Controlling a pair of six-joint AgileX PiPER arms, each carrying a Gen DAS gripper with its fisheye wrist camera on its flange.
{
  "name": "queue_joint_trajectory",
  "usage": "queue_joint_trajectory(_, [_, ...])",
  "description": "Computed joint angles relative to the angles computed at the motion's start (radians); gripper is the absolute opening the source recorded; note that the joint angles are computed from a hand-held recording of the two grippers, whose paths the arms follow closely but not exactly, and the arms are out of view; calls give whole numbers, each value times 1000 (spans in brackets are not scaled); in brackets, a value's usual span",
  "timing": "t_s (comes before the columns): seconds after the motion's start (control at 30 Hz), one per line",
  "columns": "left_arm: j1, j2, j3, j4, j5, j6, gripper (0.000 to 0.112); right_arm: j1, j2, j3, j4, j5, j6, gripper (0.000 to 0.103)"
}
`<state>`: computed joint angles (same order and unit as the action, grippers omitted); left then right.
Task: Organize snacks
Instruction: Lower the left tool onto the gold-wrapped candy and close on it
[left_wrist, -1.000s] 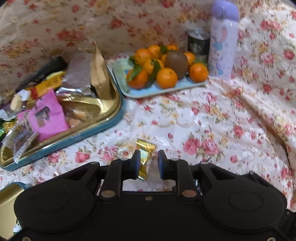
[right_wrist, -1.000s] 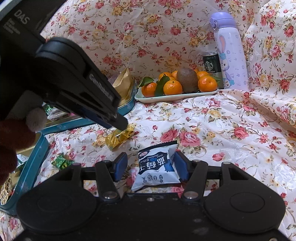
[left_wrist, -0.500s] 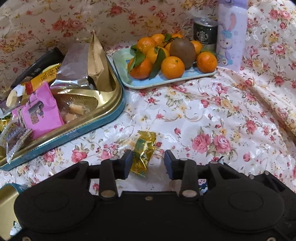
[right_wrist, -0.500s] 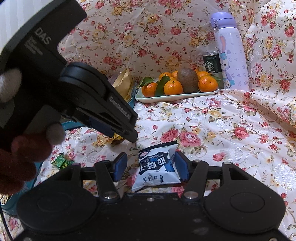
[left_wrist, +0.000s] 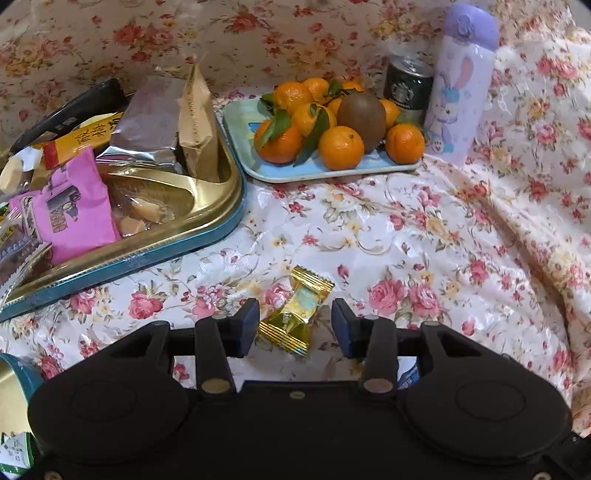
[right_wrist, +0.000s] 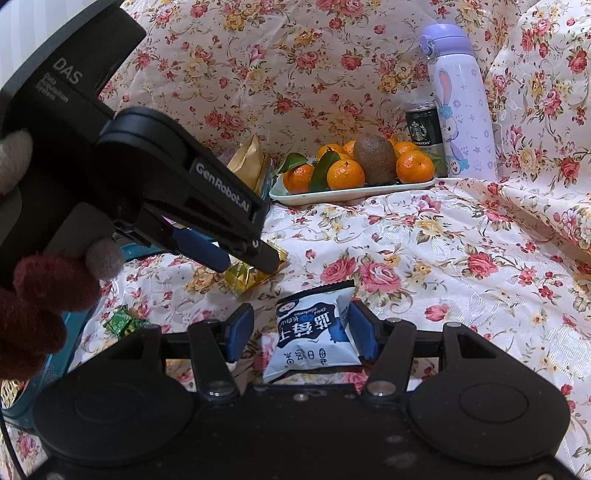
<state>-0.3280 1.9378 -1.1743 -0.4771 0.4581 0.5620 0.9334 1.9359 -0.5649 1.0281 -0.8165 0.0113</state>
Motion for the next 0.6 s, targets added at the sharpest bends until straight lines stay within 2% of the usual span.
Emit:
queue_joint_trajectory(0.2, [-38, -4, 13, 80, -54, -48, 50, -1, -3, 5, -3, -1, 3, 62])
queue_joint_trajectory(0.37, [-35, -43, 49, 22, -98, 59, 51, -1, -5, 5, -4, 1, 3, 62])
queue_joint_trajectory(0.47, [-52, -24, 24, 114, -92, 9, 52, -1, -5, 5, -5, 2, 2, 62])
queue_joint_trajectory(0.6, [-70, 6, 4, 160, -82, -13, 51, -2, -6, 6, -5, 2, 2, 62])
